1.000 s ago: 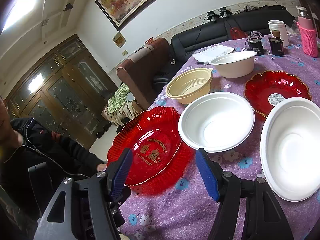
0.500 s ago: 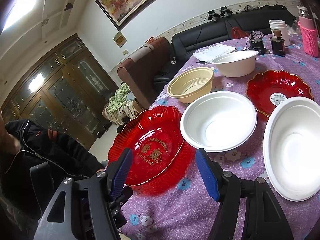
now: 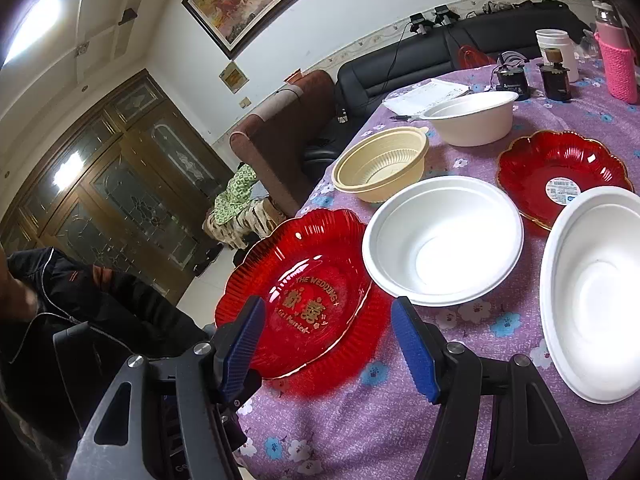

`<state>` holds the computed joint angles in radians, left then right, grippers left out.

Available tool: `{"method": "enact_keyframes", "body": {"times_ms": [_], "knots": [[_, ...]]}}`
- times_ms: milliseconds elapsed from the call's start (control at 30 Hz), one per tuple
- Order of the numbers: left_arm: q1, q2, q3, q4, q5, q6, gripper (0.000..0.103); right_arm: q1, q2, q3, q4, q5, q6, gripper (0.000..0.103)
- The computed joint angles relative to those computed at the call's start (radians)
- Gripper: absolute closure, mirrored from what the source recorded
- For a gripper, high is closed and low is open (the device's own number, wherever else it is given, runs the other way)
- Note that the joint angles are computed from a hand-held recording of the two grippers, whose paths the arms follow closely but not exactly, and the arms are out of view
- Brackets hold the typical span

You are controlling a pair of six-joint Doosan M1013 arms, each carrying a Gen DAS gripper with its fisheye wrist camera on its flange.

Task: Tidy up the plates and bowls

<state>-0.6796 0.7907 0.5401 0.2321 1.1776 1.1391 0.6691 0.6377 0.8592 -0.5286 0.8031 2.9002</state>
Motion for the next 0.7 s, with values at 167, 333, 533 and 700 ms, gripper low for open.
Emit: {"method": "enact_keyframes", "body": {"times_ms": [167, 333, 533, 700], "knots": [[0.004, 0.009, -0.020, 0.002, 0.009, -0.004, 0.022, -0.007, 0.011, -0.020, 0.047, 0.007, -0.006, 0.036], [0.009, 0.018, -0.036, 0.000, 0.016, -0.005, 0.022, -0.011, 0.017, -0.028, 0.035, -0.006, 0.014, 0.036], [0.020, 0.058, -0.115, -0.038, 0.067, 0.002, 0.022, -0.018, 0.038, -0.066, 0.057, 0.045, -0.002, 0.036], [0.030, 0.176, -0.346, -0.047, 0.223, 0.006, 0.022, -0.028, 0.069, -0.121, 0.120, 0.119, -0.026, 0.036]]}}
